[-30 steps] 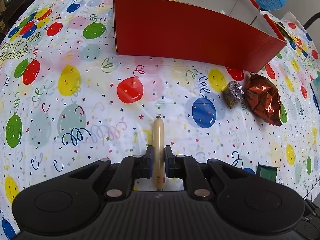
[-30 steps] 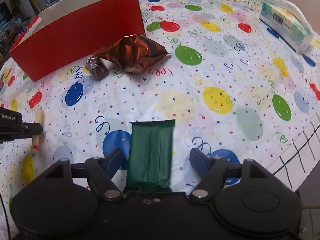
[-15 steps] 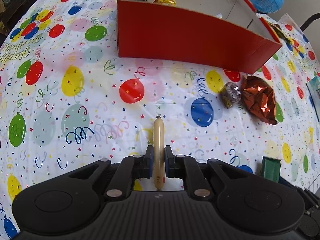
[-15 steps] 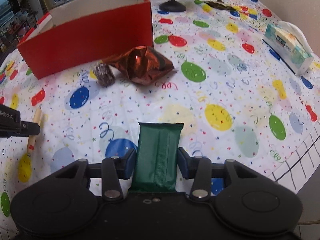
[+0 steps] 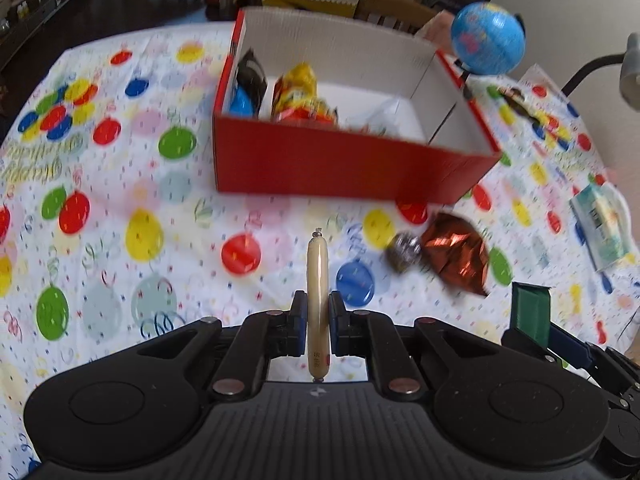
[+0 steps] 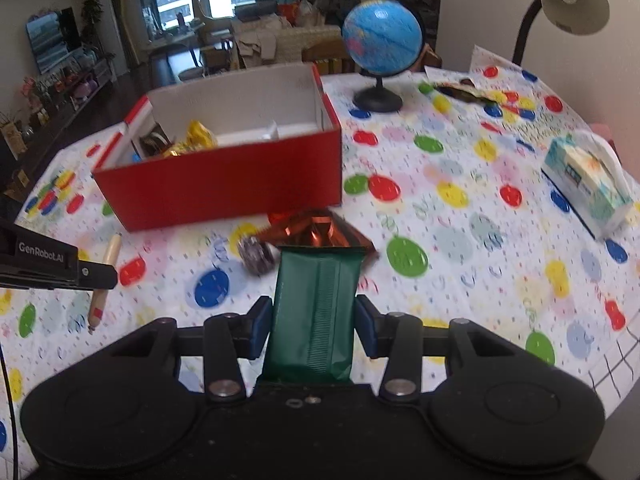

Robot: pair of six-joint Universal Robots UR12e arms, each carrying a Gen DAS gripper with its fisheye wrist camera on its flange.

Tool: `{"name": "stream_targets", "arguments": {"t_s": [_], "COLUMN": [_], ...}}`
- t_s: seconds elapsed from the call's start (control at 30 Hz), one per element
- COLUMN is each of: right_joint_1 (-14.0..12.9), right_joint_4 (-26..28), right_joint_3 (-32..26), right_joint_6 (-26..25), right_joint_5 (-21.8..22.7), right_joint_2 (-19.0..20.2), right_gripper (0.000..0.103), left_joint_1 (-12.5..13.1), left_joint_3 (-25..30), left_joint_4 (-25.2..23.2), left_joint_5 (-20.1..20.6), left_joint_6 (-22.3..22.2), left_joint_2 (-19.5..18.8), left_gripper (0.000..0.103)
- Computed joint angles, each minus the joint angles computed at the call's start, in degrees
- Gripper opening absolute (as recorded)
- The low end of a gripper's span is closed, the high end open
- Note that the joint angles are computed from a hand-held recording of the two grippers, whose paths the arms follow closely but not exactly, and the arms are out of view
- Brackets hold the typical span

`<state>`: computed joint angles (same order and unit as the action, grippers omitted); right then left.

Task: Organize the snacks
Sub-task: 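Carry the stick and green packet toward the red box, then open left tool to drop the stick while right tool releases the green packet into the box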

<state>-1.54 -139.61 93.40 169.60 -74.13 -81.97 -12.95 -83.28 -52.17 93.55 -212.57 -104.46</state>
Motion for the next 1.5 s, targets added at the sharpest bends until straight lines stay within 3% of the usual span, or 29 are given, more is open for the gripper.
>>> {"name": "stream_targets", "arguments": {"t_s": [0.3, 0.6, 1.0, 1.5], "right_joint_1": [0.37, 1.11, 1.92, 2.84], "right_joint_4": [-1.16, -2.03, 1.79, 10.24], "right_joint_3": [-4.98, -11.76, -21.1, -28.99], "right_joint_6": [-0.53, -1.92, -5.03, -9.36], "right_joint_5": [4.17, 5.88, 8.11, 8.15], "right_joint_2": [2.2, 6.82, 14.1, 20.93], "right_gripper": [0.042, 0.042, 0.042, 0.042], "left_joint_1": [0.27, 0.96, 1.72, 3.47], "left_joint_3": [4.39, 10.46, 20.51, 30.25], "left_joint_4": [0.72, -0.46, -4.08, -10.17], "left_joint_5": [2.56, 4.1, 6.92, 5.2], "left_joint_6": [2.56, 3.93, 5.57, 6.27], "left_joint_2": [-0.98, -4.31, -11.65, -20.51], "left_gripper": [0.011, 0.011, 0.011, 0.011]}}
